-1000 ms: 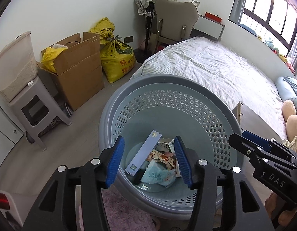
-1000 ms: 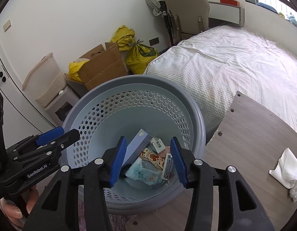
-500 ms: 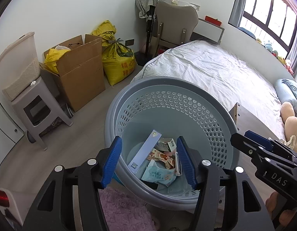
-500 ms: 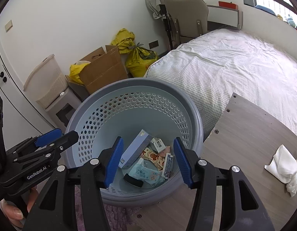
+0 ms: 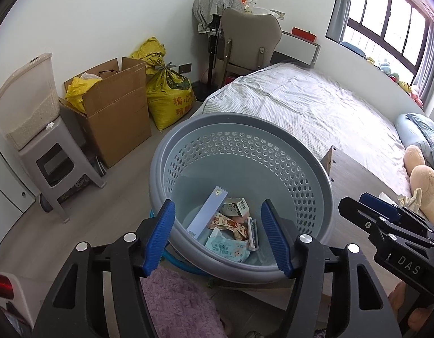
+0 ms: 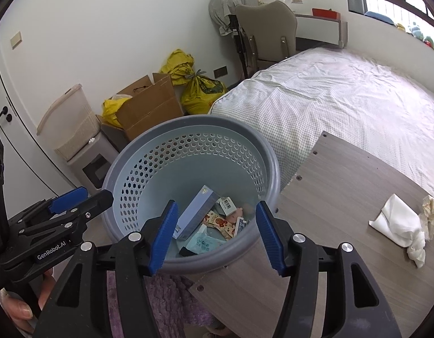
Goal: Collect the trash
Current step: 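Move both grippers back from the basket over the table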
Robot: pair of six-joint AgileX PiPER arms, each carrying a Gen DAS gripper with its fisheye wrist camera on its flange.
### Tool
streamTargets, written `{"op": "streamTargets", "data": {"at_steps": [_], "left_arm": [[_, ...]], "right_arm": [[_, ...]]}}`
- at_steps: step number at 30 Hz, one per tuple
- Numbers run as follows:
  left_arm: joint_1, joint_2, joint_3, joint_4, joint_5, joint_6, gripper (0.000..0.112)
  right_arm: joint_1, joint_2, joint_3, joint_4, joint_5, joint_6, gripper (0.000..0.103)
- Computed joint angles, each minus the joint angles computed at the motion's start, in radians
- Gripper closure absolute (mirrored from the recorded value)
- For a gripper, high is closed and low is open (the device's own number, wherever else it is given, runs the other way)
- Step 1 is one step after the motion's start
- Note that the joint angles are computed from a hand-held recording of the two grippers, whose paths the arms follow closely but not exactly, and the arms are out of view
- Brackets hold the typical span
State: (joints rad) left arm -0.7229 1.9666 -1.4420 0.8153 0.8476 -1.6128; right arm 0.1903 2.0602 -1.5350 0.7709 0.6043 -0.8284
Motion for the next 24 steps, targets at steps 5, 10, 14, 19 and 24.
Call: {"op": "streamTargets", "data": {"at_steps": [5,10,14,19,24], "left_arm": [[-0.038,0.008,-0.029,0.007,0.028,-0.002,0.048],[-0.074,0.039,-0.087,-0.002,0.054,0.026,0.047],[-0.103,0.067,-0.140,-0.014,0.072,0.055,0.046],[-0.138,0.107,-0.216,-0.025,0.102,0.096,0.045],[-0.163,0.144,-0.281,-0.040,0.124,0.129,0.045]], "right_arm": [[-0.028,-0.042,0.063,0.044,-0.016,-0.049,0.046],[-0.079,-0.083,0.128,0.106,-0.024,-0.122,0.044],[-0.120,-0.112,0.175,0.145,-0.029,-0.168,0.044],[-0.174,-0.142,0.227,0.184,-0.031,-0.217,0.044],[-0.234,-0.171,0.284,0.236,-0.032,-0.279,0.041]]}}
